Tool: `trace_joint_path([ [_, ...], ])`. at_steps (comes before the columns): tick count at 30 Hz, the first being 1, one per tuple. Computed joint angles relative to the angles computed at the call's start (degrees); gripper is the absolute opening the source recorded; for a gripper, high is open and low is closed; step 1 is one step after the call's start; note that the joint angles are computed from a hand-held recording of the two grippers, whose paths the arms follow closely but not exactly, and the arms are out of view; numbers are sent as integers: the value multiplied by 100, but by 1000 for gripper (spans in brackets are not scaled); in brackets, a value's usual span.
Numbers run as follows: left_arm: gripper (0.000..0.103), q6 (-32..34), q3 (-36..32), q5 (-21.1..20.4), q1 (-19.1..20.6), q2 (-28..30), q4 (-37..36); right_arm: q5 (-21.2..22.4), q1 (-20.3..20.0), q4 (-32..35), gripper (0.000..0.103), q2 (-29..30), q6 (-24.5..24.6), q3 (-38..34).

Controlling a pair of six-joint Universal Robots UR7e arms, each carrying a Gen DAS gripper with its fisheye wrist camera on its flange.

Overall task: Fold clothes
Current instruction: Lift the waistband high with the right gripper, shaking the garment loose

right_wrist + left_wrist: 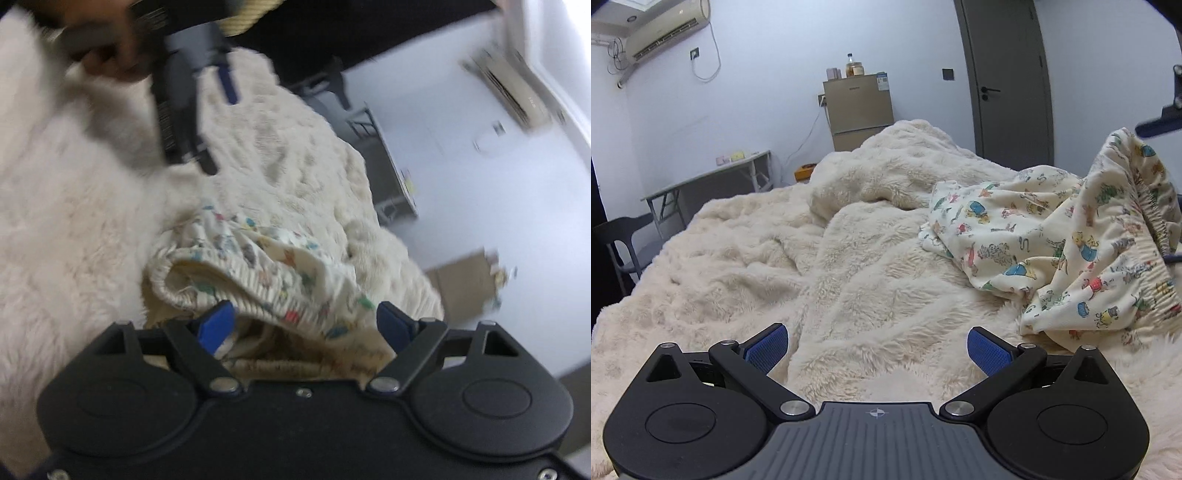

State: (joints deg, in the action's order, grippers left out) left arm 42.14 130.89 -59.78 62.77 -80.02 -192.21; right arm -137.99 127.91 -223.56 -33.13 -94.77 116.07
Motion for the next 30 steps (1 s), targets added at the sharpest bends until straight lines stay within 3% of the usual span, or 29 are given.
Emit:
trace_joint_path([
  [3,103,113,17,65,-13,22,-19,-181,-57,743,84,-40,102,-12],
  [5,103,167,26,71,-12,73,5,-71,-134,887,83,-53,-134,62],
  [7,103,250,53,71,-29,98,-37,81,-171,606,83,72,-717,47],
  [10,103,251,45,-1,-17,167,-48,656,-285,775,80,86,-618,7],
  [11,103,265,45,-35,-1,188,-57,806,-342,801,68,141,-631,-40],
  [12,103,303,53,-68,17,192,-68,829,-339,856,36,172,-602,-82],
  [14,103,369,67,-117,49,198,-86,937,-375,1066,28,143,-231,-165],
  [16,103,397,80,-113,61,195,-93,1457,-436,907,22,-64,491,-125],
  [20,103,432,89,-193,33,212,-183,2063,-352,18,17,-491,1561,-27],
  [22,103,640,167,-391,-21,291,-623,2433,-180,-373,15,-906,2086,80],
  [24,103,890,262,-835,-108,395,-1195,2696,0,-711,15,-1210,2285,142],
  [27,103,1011,309,-1157,-228,527,-1687,2964,269,-1223,14,-1520,2454,200],
  [30,103,1093,283,-1392,-324,677,-2064,3546,326,-1350,14,-2107,2932,417],
])
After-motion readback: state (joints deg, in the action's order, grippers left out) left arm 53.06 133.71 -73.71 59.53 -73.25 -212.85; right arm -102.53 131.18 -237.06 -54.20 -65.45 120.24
